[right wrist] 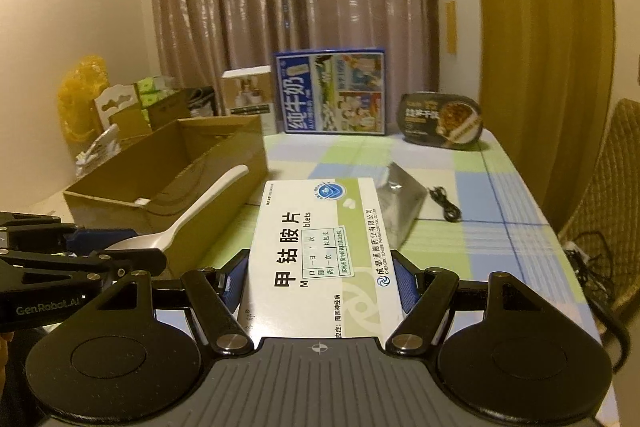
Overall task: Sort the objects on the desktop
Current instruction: 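Lift the spoon and medicine box and turn both tools toward the cardboard box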
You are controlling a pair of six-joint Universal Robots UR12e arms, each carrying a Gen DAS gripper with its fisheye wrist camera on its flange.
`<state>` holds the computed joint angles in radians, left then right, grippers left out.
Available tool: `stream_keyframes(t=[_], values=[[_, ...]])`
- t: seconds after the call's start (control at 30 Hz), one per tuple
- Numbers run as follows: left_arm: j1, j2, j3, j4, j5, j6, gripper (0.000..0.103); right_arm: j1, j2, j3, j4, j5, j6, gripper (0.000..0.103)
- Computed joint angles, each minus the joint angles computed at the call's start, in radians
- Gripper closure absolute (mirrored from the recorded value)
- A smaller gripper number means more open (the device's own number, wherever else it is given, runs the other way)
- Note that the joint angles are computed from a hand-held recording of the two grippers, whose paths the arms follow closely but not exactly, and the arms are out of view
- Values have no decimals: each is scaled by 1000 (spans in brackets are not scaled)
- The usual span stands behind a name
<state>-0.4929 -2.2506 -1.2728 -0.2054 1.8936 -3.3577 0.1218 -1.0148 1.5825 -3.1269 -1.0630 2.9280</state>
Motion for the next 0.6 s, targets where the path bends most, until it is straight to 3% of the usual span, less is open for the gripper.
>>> stream_keyframes(t=[0.6], values=[[21, 76, -108, 30, 81, -74, 76, 46, 17, -43, 19, 49, -54, 35]])
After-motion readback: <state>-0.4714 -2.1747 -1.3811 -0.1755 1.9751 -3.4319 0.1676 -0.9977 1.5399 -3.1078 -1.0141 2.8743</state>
